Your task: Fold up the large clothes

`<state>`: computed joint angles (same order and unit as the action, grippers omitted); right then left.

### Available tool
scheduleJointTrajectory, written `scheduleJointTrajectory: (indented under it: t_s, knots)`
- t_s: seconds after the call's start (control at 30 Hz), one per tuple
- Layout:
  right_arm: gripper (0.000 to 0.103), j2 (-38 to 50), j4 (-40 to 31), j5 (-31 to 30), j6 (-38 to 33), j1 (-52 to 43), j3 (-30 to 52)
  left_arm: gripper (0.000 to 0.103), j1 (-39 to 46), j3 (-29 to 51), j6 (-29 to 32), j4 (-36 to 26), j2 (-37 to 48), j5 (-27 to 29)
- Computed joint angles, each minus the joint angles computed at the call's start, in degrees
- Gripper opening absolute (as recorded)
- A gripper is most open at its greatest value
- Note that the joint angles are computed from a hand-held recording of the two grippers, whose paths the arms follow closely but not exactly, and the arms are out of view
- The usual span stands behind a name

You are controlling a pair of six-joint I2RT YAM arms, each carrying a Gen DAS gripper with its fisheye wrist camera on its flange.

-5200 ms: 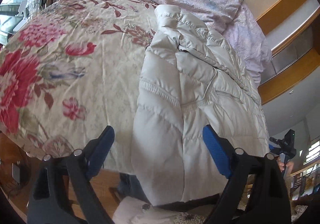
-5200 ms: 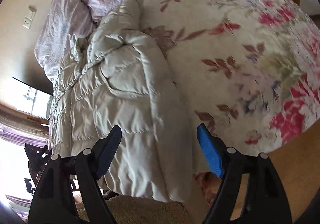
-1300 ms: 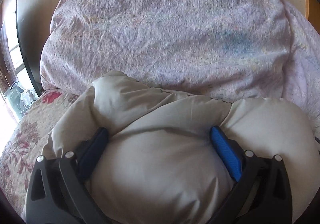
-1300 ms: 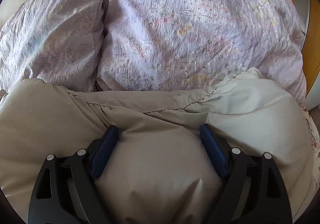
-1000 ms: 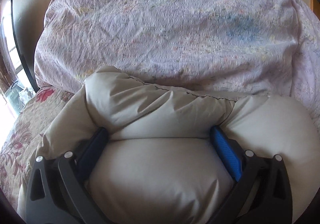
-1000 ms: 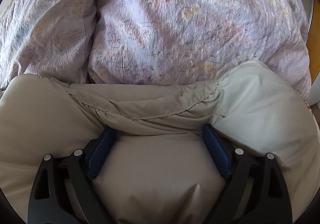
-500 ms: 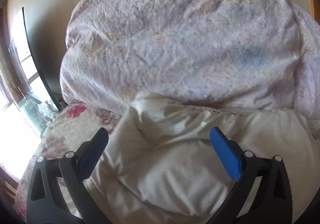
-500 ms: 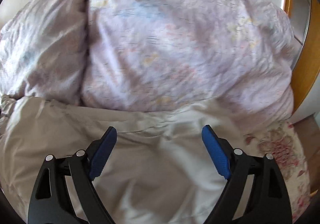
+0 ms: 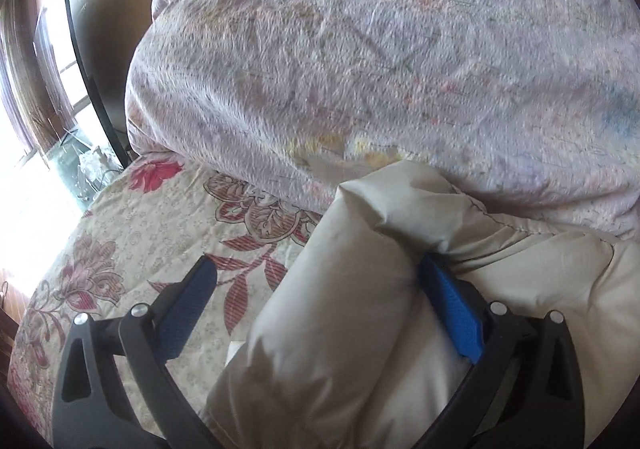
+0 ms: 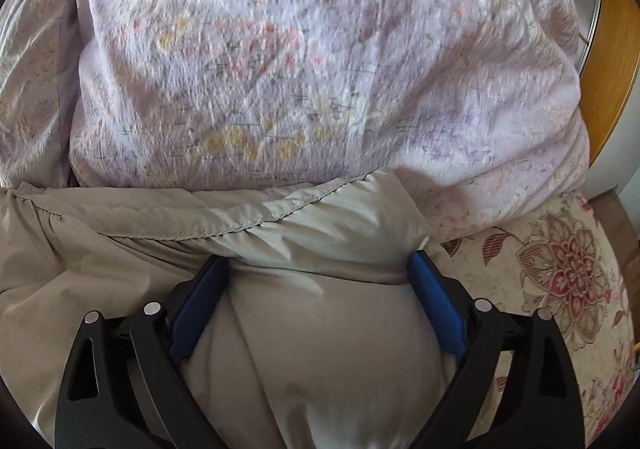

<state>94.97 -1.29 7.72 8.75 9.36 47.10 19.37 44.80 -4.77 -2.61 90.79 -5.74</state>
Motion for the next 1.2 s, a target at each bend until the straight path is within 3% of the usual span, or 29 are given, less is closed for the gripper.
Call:
scheduleJointTrajectory:
  t_s: [0.27,0.43,0.53,0.63,0.7,0.77,0.83,0.97,1.03,1.1,1.2]
  knots:
    - [0.098,7.0,-0.6,-9.2,-1.6,-6.5,4.4,0.101,7.9,5.6,-2.2,-3.2,7.5,15.2]
    - [0.098,12.3,-0.7,-15.2,-5.2,-12.9,8.8,0.101,9.4,5.7,-2.2,-1.9,8.2,17.4]
    - [0.098,12.5,0.7,-14.9,-6.3,-14.5,8.5,0.101,10.9,5.8,-1.5,-1.7,8.6,18.5]
    - [0.097,7.8,5.5,-11.7,-4.6,-15.6,3.2,0.101,11.6,1.6,-1.5,-2.1,2.0,15.8]
    - [0.097,0.8,8.0,-14.7,-2.1,-18.1,-2.7,0.101,16.3,-1.6,1.0,-5.4,-5.1,24.3]
    - [0.097,-7.4,6.2,-22.6,-1.0,-24.2,-7.5,0.101,23.0,-2.9,6.4,-13.7,-12.1,33.5]
    - [0.097,-14.8,-0.1,-29.2,-1.7,-30.9,-10.3,0.101,29.8,-2.7,14.4,-23.8,-17.0,41.5]
    - [0.096,-29.0,-16.7,-40.5,-6.4,-42.4,-15.9,0.101,46.6,-2.7,37.4,-45.9,-22.9,51.0]
    - [0.091,-36.0,-22.6,-42.8,-5.7,-44.0,-20.2,0.101,51.3,-3.3,43.7,-52.3,-24.5,52.5]
    - [0.084,-42.2,-33.8,-45.8,-6.7,-46.3,-20.7,0.101,56.4,-3.9,50.7,-57.4,-21.4,53.5]
    - [0.074,-40.6,-37.2,-49.1,-5.9,-46.4,-22.5,0.100,59.4,-5.7,55.3,-61.5,-18.2,53.2]
